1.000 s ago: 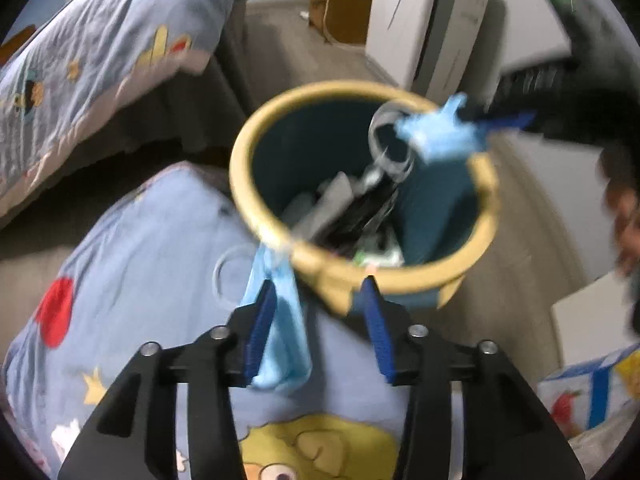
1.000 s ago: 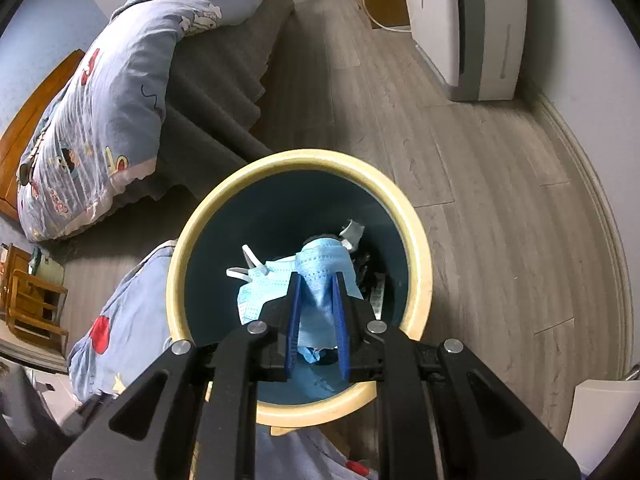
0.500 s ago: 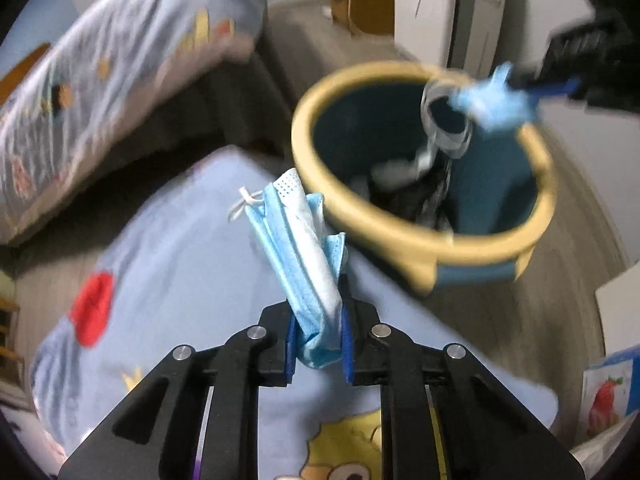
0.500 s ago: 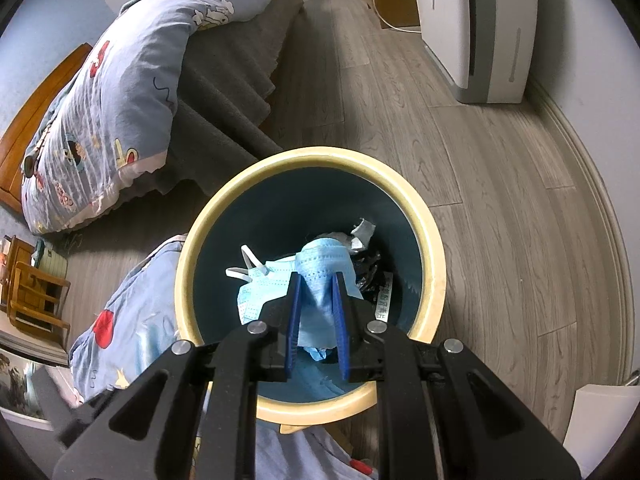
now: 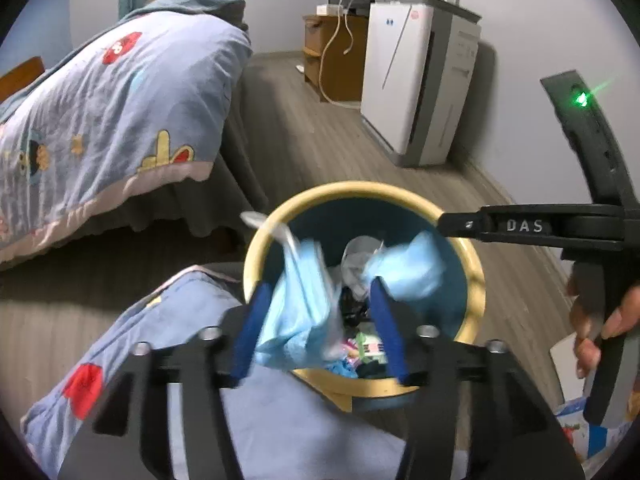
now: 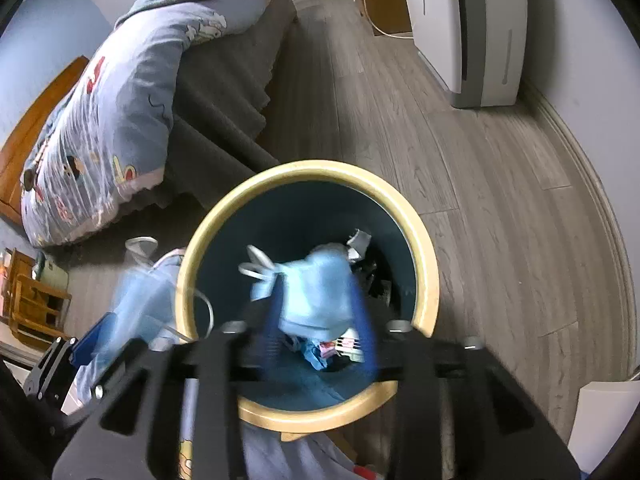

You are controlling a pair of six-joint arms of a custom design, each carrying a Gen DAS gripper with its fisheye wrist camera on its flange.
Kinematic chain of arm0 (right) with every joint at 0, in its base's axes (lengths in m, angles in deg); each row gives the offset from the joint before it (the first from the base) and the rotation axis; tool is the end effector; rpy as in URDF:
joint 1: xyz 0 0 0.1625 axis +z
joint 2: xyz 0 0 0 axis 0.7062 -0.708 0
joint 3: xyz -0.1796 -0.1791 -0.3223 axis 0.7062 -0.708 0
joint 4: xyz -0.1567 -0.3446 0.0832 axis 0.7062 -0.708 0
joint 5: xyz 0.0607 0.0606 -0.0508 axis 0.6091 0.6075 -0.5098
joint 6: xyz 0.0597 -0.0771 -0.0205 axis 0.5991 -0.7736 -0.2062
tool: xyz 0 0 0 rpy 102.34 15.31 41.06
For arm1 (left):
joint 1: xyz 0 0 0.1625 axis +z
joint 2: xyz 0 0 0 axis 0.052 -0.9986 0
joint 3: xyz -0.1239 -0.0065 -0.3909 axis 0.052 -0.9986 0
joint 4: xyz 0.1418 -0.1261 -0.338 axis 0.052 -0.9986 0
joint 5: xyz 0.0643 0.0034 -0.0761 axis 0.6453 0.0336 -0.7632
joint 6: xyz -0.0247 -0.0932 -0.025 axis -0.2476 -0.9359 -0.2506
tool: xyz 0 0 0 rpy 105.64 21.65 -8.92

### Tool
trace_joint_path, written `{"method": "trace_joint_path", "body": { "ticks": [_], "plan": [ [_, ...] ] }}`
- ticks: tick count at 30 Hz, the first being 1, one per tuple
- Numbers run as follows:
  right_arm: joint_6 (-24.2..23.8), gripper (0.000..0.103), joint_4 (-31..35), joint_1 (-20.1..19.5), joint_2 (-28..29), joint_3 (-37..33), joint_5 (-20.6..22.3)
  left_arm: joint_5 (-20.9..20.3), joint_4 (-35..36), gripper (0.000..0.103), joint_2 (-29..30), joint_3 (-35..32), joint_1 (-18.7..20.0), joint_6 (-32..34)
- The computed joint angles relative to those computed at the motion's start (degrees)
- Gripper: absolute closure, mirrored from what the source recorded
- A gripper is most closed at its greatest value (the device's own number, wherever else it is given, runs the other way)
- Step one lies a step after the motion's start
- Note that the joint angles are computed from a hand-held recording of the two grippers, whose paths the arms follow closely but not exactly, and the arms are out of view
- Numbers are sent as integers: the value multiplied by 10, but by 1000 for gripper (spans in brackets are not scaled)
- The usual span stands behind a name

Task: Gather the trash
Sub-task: 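Carry both blue masks over the bin and open both tools to drop them, then return both tools to the cushion toward the tissue and purple spray bottle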

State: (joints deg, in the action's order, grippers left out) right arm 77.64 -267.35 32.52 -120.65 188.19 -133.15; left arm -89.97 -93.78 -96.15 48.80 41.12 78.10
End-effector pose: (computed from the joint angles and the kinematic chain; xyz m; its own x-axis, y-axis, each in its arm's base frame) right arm -0.0242 -0.4973 0.2709 -0.7599 0.5934 0.2653 0.1835 0.5874 -0.7882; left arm -0.3454 -0.5743 -0.0719 -0.4462 0.7899 -0.4206 0.8830 0.4650 -0.0636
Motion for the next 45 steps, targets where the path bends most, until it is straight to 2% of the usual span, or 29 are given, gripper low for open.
{"method": "trace_joint_path", "body": {
  "ticks": [2, 4, 6, 8, 17, 22, 31, 38, 45],
  "plan": [
    [0, 46, 0, 1, 0, -2, 2, 5, -9, 29, -4, 6, 1, 1],
    [-2, 27, -4, 4, 2, -3, 4, 6, -18, 20, -11, 15, 1, -4],
    [-5, 12, -17, 7, 3, -2, 7, 5, -26, 14, -19, 25, 1, -9],
    [-5, 6, -23, 12, 4, -3, 3, 15, -39, 10, -27, 37, -2, -11],
    [-8, 6, -15, 55, 8, -10, -51, 49, -60, 7, -81, 98, -8, -17],
    [-8, 6, -24, 107, 20, -18, -96, 65, -59, 7, -141, 152, -10, -21],
    [-20, 6, -22, 208, 73, -43, -145, 108, -50, 6, -287, 262, 1, -33],
    [23, 6, 7, 256, 127, -71, -122, 164, -70, 5, -380, 338, 34, -38],
    [67, 6, 80, 277, 195, -125, -126, 199, -68, 5, -409, 355, 90, -25]
  ]
}}
